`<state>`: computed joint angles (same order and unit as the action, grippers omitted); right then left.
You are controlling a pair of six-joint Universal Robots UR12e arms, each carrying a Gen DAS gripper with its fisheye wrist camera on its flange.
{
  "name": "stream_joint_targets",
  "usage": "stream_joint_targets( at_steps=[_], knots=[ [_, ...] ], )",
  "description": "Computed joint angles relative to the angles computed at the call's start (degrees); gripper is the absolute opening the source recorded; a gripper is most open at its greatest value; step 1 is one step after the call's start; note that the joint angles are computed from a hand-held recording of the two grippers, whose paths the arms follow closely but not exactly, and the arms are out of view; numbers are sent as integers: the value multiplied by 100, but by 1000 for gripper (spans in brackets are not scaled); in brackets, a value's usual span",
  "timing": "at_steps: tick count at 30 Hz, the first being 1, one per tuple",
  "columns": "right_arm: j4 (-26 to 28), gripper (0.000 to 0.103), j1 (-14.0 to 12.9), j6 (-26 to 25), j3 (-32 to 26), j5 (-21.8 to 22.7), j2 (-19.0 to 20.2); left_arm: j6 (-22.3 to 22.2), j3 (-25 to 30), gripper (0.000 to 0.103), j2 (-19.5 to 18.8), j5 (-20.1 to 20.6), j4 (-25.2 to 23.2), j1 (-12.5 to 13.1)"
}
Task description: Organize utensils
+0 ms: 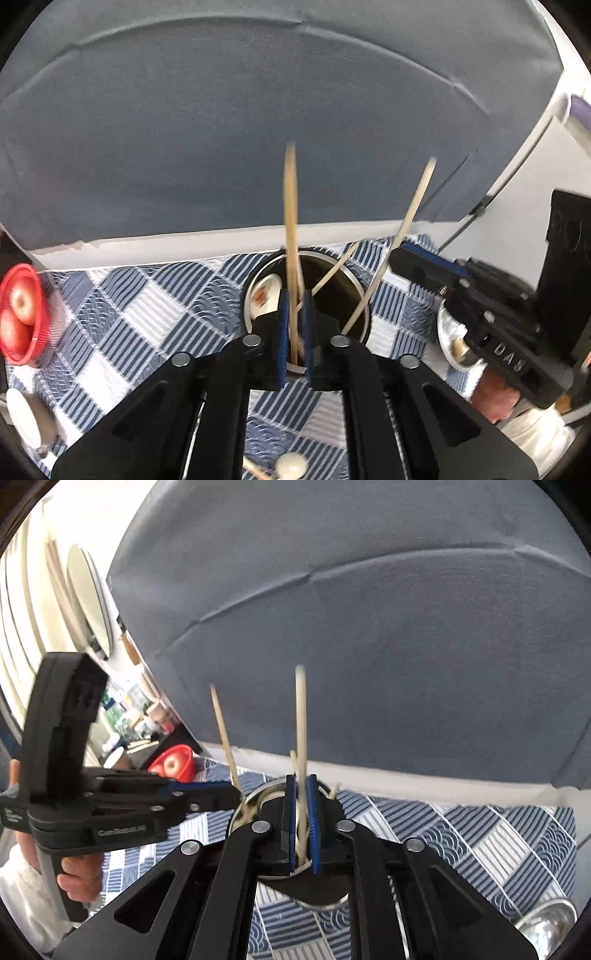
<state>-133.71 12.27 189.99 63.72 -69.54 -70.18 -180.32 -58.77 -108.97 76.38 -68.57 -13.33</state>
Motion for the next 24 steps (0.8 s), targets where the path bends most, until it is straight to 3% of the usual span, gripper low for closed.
stream_joint_targets(
  at_steps=[2,4,6,7,9,11,13,18,24],
  knots=[
    [96,21,46,58,52,-223,-66,123,-74,31,77,56,-46,1],
    [189,57,95,82,99,-492,-136,194,-177,45,185,158,-64,2],
    [210,62,154,31,168,-774,-221,196,-326,68,315,206,-13,33],
    [292,65,187,-63,185,-906,-268,203,-409,70,380,215,22,51],
    [371,83,261,-169,220,-1199,-342,263,-551,82,504,212,-14,100],
    [378,86,357,-311,271,-1620,-419,335,-696,90,624,397,-20,105],
    [508,87,403,-543,306,-1717,-490,452,-826,96,709,548,7,102],
    [883,87,498,-798,332,-1901,-577,611,-1127,97,907,831,-33,103],
    [1340,88,621,-1016,396,-1882,-633,374,-1564,97,1147,736,-86,193]
  ],
)
